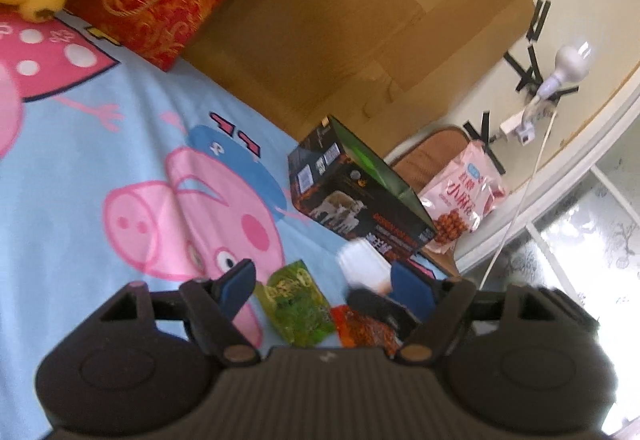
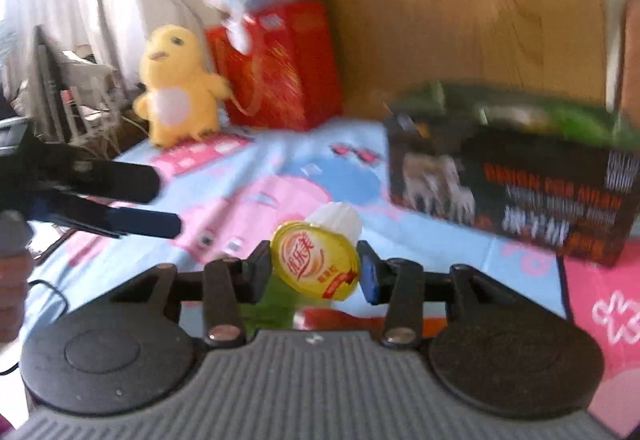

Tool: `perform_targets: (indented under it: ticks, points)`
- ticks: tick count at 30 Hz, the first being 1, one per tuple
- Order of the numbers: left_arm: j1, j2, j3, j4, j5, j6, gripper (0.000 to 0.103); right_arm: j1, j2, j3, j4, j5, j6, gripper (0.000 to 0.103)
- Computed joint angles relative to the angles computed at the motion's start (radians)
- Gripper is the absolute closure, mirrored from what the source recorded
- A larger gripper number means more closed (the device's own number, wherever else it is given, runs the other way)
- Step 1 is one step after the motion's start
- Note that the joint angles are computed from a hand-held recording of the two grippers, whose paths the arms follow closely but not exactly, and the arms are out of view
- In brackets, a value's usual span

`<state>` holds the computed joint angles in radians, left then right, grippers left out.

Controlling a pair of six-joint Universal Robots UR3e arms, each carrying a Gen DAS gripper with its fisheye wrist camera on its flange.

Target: Organize snacks

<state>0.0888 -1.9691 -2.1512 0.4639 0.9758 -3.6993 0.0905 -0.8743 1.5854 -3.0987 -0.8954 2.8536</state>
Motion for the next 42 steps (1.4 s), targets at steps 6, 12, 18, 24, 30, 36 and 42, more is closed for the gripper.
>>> perform_targets:
  ticks: [6,12,18,24,30,36,42]
  points:
    - [0.026,0.022,-0.075,0.043,-0.032,0.014,0.025,-0.037,-0.215,0.216,0.255,0.213,-0.332,0.056]
    - [0.009,0.013,-0.091,0.032,-0.043,0.04,0.025,-0.001,-0.246,0.347,0.233,0.146,-0.48,0.05]
    - [0.003,0.0,-0.105,0.039,-0.057,0.048,0.025,-0.04,-0.248,0.418,0.087,0.142,-0.349,0.039]
    - [-0.005,-0.03,-0.104,0.06,-0.068,0.039,0.025,-0.063,-0.265,0.48,0.013,0.134,-0.278,0.035]
    - [-0.004,-0.035,-0.093,0.049,-0.068,0.037,0.025,-0.073,-0.264,0.547,-0.148,0.093,-0.171,0.034]
    - [-0.012,-0.047,-0.078,0.042,-0.07,0.035,0.025,-0.073,-0.269,0.581,-0.218,0.069,-0.144,0.035]
    - [-0.012,-0.066,-0.064,0.041,-0.078,0.034,0.025,-0.082,-0.267,0.587,-0.234,0.069,-0.127,0.035]
